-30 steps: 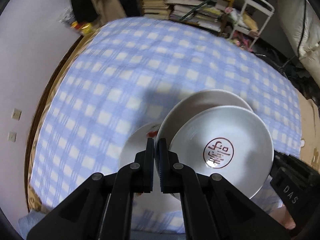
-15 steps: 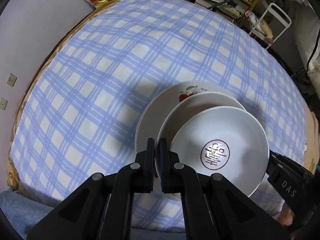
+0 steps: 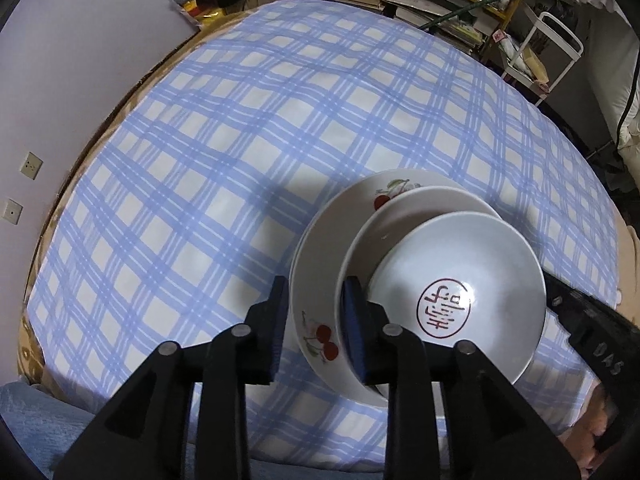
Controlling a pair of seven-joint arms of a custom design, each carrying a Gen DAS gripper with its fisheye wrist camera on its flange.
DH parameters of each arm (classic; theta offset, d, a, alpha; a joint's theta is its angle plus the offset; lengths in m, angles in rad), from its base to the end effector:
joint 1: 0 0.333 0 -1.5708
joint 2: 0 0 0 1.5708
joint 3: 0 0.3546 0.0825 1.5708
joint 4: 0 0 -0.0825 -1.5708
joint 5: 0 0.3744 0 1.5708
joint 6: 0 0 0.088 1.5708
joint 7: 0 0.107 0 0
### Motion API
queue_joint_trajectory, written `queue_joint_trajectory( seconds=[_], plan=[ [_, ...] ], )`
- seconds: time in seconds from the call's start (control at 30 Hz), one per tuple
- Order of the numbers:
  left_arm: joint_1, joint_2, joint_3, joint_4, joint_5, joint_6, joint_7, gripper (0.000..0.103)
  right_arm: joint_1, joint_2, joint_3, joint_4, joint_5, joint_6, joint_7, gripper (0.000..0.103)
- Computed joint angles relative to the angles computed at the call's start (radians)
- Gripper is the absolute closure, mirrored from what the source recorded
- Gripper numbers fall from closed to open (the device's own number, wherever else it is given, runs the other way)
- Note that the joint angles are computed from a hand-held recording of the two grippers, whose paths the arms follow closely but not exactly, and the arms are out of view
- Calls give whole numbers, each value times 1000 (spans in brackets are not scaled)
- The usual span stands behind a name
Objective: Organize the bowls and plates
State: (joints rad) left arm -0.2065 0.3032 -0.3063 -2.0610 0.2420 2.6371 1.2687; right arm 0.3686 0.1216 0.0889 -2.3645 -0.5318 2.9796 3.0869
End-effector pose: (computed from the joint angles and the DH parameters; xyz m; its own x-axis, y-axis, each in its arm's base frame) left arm 0.5416 -0.2991 0.3666 -0.3711 -0.9286 0.0054 -0.8882 0.3533 -0.2937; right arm 0.4684 0.2691 0.3707 -0.4331 -0.8176 -0.3794 -0.7671 0.5553 -0.3212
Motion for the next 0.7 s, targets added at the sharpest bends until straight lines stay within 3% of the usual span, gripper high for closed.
queue_joint_trajectory(
  seconds=[0.2,0.27,0.3,0.37,0.5,0.57,0.7],
  plan=[
    [-18,-49,31,-34,79,63,-87,54,5,-54,-10,-9,-85,-40,34,91],
    [-16,-79,30,-58,93,94,-87,51,5,-72,-11,-11,-131,-45,73,81],
    [-24,-97,38,-72,122,108,-103,47,5,-86,-9,-13,-155,-51,86,71],
    [-38,-133,55,-102,186,141,-139,35,3,-109,-1,-10,-204,-71,111,60],
    [-37,-180,55,-136,212,157,-154,34,4,-158,28,3,-279,-169,138,31],
    [-36,-209,58,-161,214,173,-168,33,5,-192,47,7,-346,-233,181,23],
    [-43,-287,89,-223,417,243,-341,25,6,-246,70,-3,-404,-288,208,6]
  ],
)
